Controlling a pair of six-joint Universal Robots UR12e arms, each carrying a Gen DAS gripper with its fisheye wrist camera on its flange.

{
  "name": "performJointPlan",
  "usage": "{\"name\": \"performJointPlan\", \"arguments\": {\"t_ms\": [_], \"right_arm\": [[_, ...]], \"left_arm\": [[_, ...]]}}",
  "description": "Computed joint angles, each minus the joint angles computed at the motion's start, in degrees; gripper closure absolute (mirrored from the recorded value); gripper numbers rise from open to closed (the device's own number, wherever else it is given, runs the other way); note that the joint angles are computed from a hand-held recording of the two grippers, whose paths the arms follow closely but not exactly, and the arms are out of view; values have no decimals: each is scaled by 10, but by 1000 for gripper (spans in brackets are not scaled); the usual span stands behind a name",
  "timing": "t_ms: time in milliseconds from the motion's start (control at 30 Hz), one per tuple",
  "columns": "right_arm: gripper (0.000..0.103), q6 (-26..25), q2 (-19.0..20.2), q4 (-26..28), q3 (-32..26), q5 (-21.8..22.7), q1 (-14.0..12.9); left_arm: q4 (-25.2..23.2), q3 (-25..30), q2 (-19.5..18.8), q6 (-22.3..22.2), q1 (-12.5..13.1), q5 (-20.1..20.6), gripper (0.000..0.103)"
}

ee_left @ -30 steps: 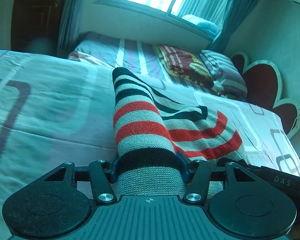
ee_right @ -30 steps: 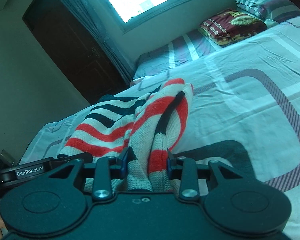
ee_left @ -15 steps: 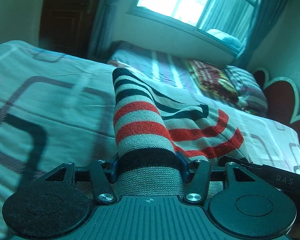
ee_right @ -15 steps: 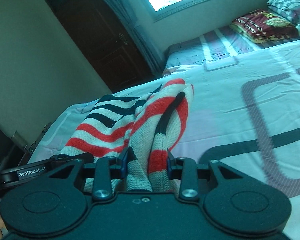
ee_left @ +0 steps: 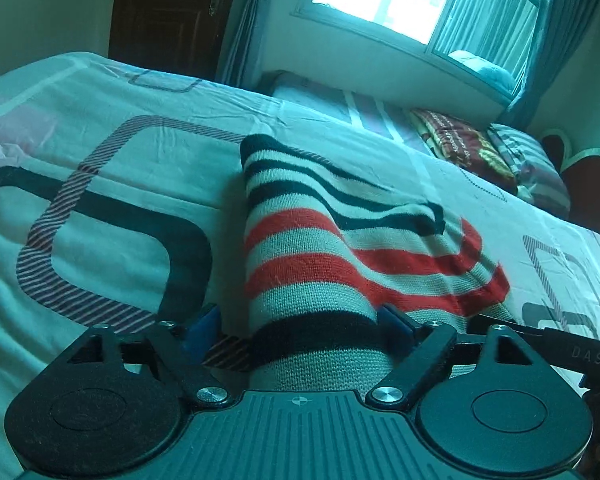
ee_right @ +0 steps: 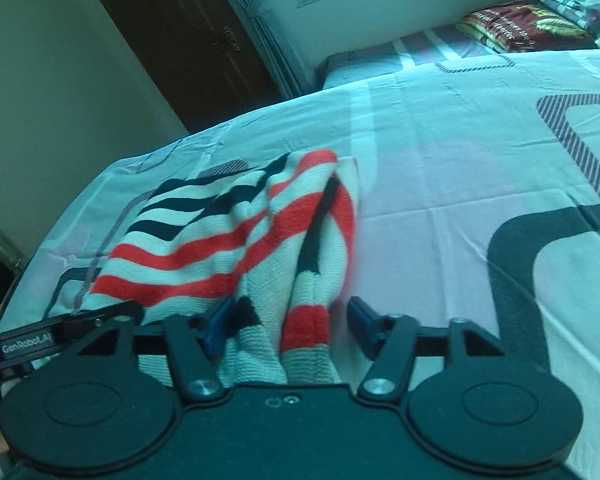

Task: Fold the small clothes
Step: 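Open both tools and pull them back from the folded sweater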

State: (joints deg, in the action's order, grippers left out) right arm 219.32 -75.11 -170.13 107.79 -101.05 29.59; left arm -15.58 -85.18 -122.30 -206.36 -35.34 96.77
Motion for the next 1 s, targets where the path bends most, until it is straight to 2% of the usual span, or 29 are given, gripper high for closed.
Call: {"name": "performJointPlan", "arguments": {"t_ms": [33,67,167,233,333,433,467,500,667,733,800,900,1000], "right_arm": [[47,-13,-1,3,-3,-14,4],[56,-28,-3,4,-7,-33,10],[63,-60,-5,-6,-15,-95,31],[66,-85,-4,-20,-19,-93,38],[72,-111,-2,-13,-22,-87,51],[77,-92,3,44,-27,-93,54],[77,-78,4,53,-23,-82,50],[77,-71,6,38,-18,-84,50],[71,-56,5,58,-27,-103,61],[60,-30,-1,53,-26,-97,62],[47,-9,-7,41,-21,-109,68],[40,-1,-15,46,-19,-140,80],[40,14,-22,73,-22,-167,91]], "left_arm": [[5,-4,5,4,-2,12,18],[17,-6,7,13,-5,30,18],[43,-14,20,40,-14,50,18],[40,-15,26,62,-18,48,18],[12,-14,26,90,-28,56,18],[-25,-15,23,73,-28,44,18],[-19,-18,23,58,-26,34,18],[-18,-20,23,50,-25,33,18],[-32,-15,27,71,-32,54,18],[-40,-16,33,78,-34,59,18],[-41,-21,40,91,-36,62,18],[-48,-26,52,98,-38,65,17],[-55,-33,64,86,-42,72,0]]}}
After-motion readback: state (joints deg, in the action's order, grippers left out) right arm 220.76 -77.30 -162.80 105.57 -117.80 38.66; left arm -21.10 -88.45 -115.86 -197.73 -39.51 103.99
